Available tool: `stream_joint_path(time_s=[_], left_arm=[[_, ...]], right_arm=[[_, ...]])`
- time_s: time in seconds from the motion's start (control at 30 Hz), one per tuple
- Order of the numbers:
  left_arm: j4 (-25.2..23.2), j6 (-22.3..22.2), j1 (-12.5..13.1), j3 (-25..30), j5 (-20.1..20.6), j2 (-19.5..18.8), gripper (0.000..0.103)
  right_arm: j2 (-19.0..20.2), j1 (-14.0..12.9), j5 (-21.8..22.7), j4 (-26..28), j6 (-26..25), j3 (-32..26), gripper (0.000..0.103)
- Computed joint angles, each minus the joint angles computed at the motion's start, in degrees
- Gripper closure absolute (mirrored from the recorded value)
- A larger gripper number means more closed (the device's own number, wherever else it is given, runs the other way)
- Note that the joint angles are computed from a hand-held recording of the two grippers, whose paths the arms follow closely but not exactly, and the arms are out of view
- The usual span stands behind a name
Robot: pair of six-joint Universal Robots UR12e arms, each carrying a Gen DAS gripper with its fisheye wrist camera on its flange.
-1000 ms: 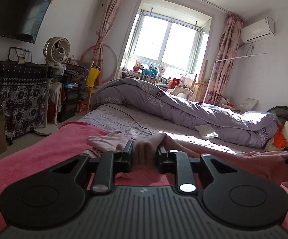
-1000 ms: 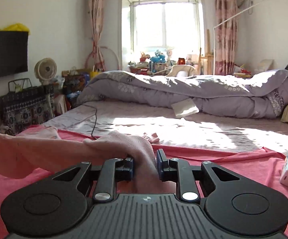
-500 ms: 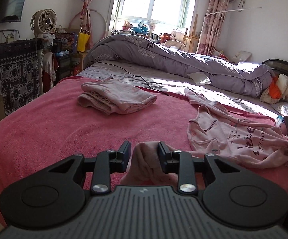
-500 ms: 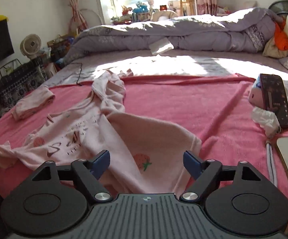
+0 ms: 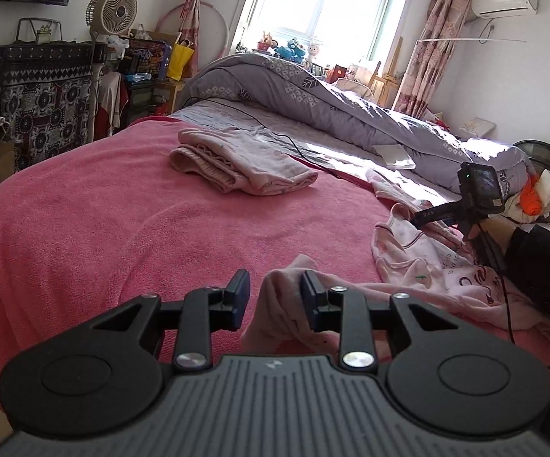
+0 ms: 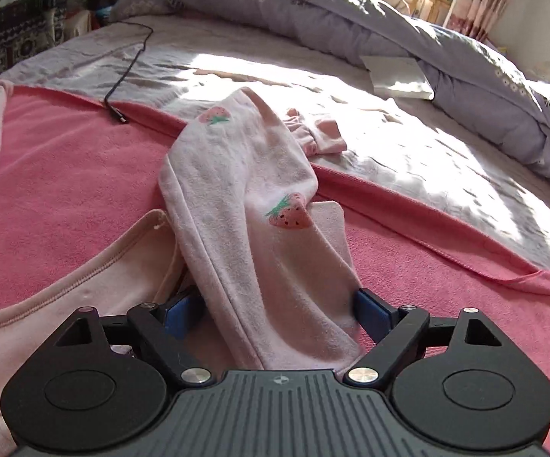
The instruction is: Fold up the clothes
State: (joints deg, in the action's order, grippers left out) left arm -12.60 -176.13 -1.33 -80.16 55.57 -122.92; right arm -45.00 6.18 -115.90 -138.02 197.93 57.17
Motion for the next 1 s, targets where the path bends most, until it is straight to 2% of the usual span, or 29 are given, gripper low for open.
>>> stream_joint_path(time_s=[0.03,0.07,0.1,0.2,0.27,0.3,0.4,0.47,0.5,0.53,0.6,0.67,0.7,0.77,0.87,0.97,1.0], left_arm=[[-0.3,0.1,0.1,0.0,0.0,0.0,0.064],[-0.4,0.1,0.2,0.1,-0.1,-0.1,0.063],[-0.5,0.0,0.2,0.1,-0.1,-0.2,0.063],[-0.1,-0.8,0.1,-0.1,-0.2,-0.4,0.063],[0.3,-0.9,0.1,-0.4,-0.3,-0.3,0.063],[0.3,-0.9,0.1,-0.4,-0.4,-0.3,0.063],[0.2,-1.1,0.1,-0.5,-0.7,-0.1,0.063],[-0.1,-1.3,0.1,-0.6,-1.4,0.1,0.063],[-0.1,-1.2,0.1,-0.7,-1.8,0.2,0.063],[0.0,-0.8,0.2,-1.0,-2.2,0.6,0.063],[-0.6,0.9,0.4,-1.5,-3.6,1.2,0.061],[-7.7,6.9,1.1,-1.7,-7.4,2.6,0.049],[-11.6,10.6,1.1,-2.0,-7.5,3.5,0.044],[-19.3,17.9,1.1,-2.2,-7.3,5.1,0.042],[-27.8,26.8,-0.4,-2.7,-2.6,7.2,0.036],[-26.9,30.4,-1.6,-4.2,0.3,8.7,0.036],[-25.8,31.0,-1.5,-4.6,-1.7,9.1,0.035]], right_arm=[[-0.5,-0.1,-1.4,-0.4,1.4,0.5,0.057],[-1.0,-0.2,-2.9,-1.0,2.6,1.2,0.073],[-2.1,-0.2,-5.4,-3.0,3.0,2.7,0.083],[-6.4,-0.4,-12.8,-11.2,1.8,9.3,0.084],[-10.4,-1.1,-15.6,-14.6,3.5,14.5,0.084],[-13.4,-1.6,-15.5,-16.9,4.7,18.4,0.084],[-20.4,-1.9,-19.9,-18.8,7.3,27.9,0.084],[-25.0,-2.2,-20.8,-16.8,9.8,33.5,0.080],[-27.0,-2.5,-19.2,-13.5,11.0,35.6,0.069],[-28.9,-2.9,-17.6,-10.3,12.0,37.6,0.050],[-31.7,-3.1,-14.4,-4.0,12.0,40.4,0.036],[-33.2,-2.4,-12.3,-0.1,10.7,42.1,0.031],[-33.5,-2.0,-11.4,-0.4,10.2,42.6,0.028],[-33.8,-1.0,-11.2,-3.3,8.4,43.4,0.026],[-33.6,0.3,-11.6,-9.7,4.6,43.3,0.015],[-33.1,0.5,-9.9,-19.0,-1.8,42.6,0.002],[-32.9,0.6,-9.7,-21.1,-3.1,42.2,0.000]])
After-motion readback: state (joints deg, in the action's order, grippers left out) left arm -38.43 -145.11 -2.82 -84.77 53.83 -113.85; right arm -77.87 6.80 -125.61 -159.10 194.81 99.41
